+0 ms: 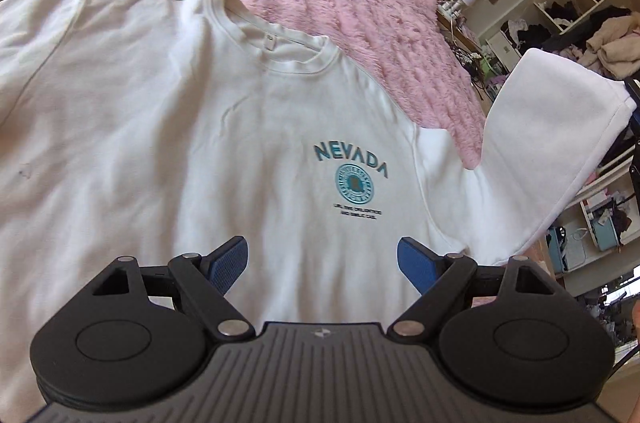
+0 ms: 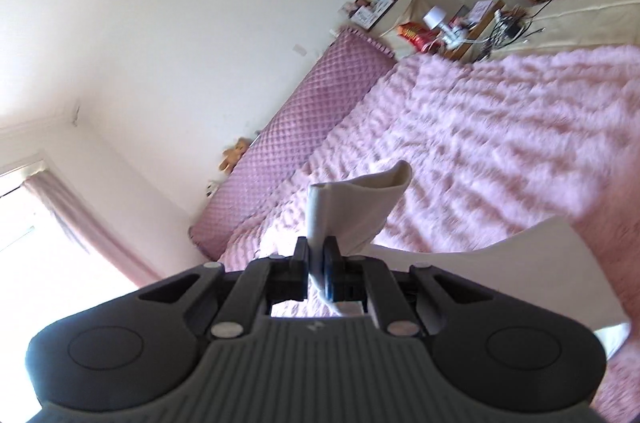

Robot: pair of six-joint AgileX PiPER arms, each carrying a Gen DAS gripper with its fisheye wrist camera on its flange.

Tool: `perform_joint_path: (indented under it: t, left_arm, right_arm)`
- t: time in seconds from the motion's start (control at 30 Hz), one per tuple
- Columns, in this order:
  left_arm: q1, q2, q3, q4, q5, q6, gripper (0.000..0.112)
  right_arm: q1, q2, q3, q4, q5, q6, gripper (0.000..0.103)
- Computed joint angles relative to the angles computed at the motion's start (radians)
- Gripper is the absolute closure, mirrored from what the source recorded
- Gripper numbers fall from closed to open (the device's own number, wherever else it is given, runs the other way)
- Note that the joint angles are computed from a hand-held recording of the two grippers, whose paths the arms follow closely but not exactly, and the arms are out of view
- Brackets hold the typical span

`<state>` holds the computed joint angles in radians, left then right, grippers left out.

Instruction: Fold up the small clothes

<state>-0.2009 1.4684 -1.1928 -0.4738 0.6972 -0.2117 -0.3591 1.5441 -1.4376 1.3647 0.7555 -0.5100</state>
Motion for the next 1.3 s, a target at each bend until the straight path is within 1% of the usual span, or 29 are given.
perform_joint_path:
  t: [0.03, 0.1, 0.2, 0.3, 0.33, 0.37, 0.4, 0.43, 0.47, 0.5, 0.6, 0.63, 0.67, 0.7, 0.73, 0.77, 0.8, 0.83, 0.87, 0.9, 0.93, 0.97, 1.0, 1.03, 1.1, 1.17, 1.3]
  left_arm:
    - [0.048, -0.029, 0.03, -0.028, 0.011, 0.03, 0.013]
    - [0.138, -0.08, 0.089, -0.083, 0.028, 0.102, 0.013]
    - [0.276, -0.156, 0.162, -0.133, 0.066, 0.207, 0.013]
    - [0.415, -0.212, 0.218, -0.187, 0.112, 0.304, 0.013]
    - [0.456, -0.224, 0.231, -0.206, 0.128, 0.332, 0.013]
    - [0.503, -0.234, 0.24, -0.225, 0.151, 0.362, 0.013]
    - [0.537, -0.241, 0.249, -0.236, 0.166, 0.383, 0.013]
    - [0.565, -0.244, 0.254, -0.244, 0.177, 0.403, 0.013]
    - [0.584, -0.247, 0.257, -0.248, 0.189, 0.417, 0.013]
    - [0.601, -0.246, 0.259, -0.249, 0.193, 0.429, 0.013]
    - [0.632, -0.237, 0.272, -0.274, 0.188, 0.475, 0.013]
    - [0.633, -0.231, 0.272, -0.279, 0.182, 0.479, 0.013]
    - [0.631, -0.224, 0.272, -0.285, 0.174, 0.482, 0.013]
    - [0.629, -0.215, 0.276, -0.301, 0.161, 0.495, 0.013]
    - [0.622, -0.204, 0.278, -0.316, 0.144, 0.508, 0.013]
    - [0.609, -0.192, 0.281, -0.33, 0.118, 0.517, 0.013]
    - [0.594, -0.177, 0.283, -0.344, 0.089, 0.524, 0.013]
    - [0.578, -0.159, 0.283, -0.353, 0.062, 0.523, 0.013]
    - [0.562, -0.135, 0.279, -0.362, 0.037, 0.519, 0.013]
    - [0.542, -0.111, 0.274, -0.353, 0.007, 0.497, 0.013]
    - [0.523, -0.09, 0.267, -0.331, -0.018, 0.463, 0.013]
    - [0.511, -0.071, 0.264, -0.324, -0.04, 0.446, 0.013]
    - [0.506, -0.057, 0.268, -0.339, -0.057, 0.454, 0.013]
    - [0.507, -0.04, 0.275, -0.387, -0.07, 0.495, 0.013]
    - [0.518, -0.015, 0.278, -0.468, -0.07, 0.569, 0.013]
    - [0.546, 0.017, 0.27, -0.568, -0.028, 0.648, 0.013]
    - [0.565, 0.09, 0.212, -0.632, 0.039, 0.679, 0.013]
  right_arm:
    - [0.047, -0.01, 0.018, 0.002, -0.022, 0.0, 0.101]
    - [0.196, -0.023, 0.055, -0.01, -0.095, 0.012, 0.101]
    - [0.374, -0.016, 0.102, -0.005, -0.192, -0.002, 0.101]
    - [0.553, 0.011, 0.151, -0.001, -0.325, -0.046, 0.101]
    - [0.599, 0.025, 0.162, 0.003, -0.363, -0.062, 0.101]
    - [0.632, 0.038, 0.175, 0.025, -0.39, -0.096, 0.101]
    - [0.685, 0.056, 0.197, 0.061, -0.436, -0.145, 0.101]
    - [0.712, 0.074, 0.215, 0.127, -0.457, -0.221, 0.1]
    - [0.743, 0.093, 0.225, 0.152, -0.483, -0.263, 0.1]
    - [0.767, 0.114, 0.23, 0.14, -0.501, -0.265, 0.1]
    - [0.804, 0.173, 0.246, 0.179, -0.506, -0.336, 0.092]
    - [0.808, 0.187, 0.251, 0.18, -0.494, -0.354, 0.079]
    - [0.806, 0.203, 0.248, 0.143, -0.475, -0.332, 0.061]
    - [0.8, 0.223, 0.234, 0.071, -0.442, -0.271, 0.057]
    - [0.795, 0.238, 0.221, 0.012, -0.414, -0.217, 0.058]
    - [0.781, 0.231, 0.229, -0.007, -0.392, -0.2, 0.06]
    - [0.764, 0.208, 0.249, 0.014, -0.37, -0.218, 0.06]
    - [0.737, 0.179, 0.278, 0.075, -0.339, -0.276, 0.059]
    - [0.7, 0.151, 0.305, 0.128, -0.296, -0.328, 0.056]
    - [0.658, 0.118, 0.327, 0.141, -0.252, -0.346, 0.055]
    - [0.619, 0.074, 0.347, 0.114, -0.231, -0.328, 0.054]
    - [0.585, 0.03, 0.365, 0.069, -0.233, -0.296, 0.051]
    - [0.547, -0.013, 0.386, 0.002, -0.236, -0.247, 0.05]
    - [0.505, -0.044, 0.401, -0.053, -0.226, -0.207, 0.05]
    - [0.414, -0.091, 0.429, -0.123, -0.179, -0.141, 0.049]
    - [0.314, -0.129, 0.446, -0.194, -0.124, -0.072, 0.049]
    - [0.217, -0.179, 0.478, -0.26, -0.087, -0.06, 0.049]
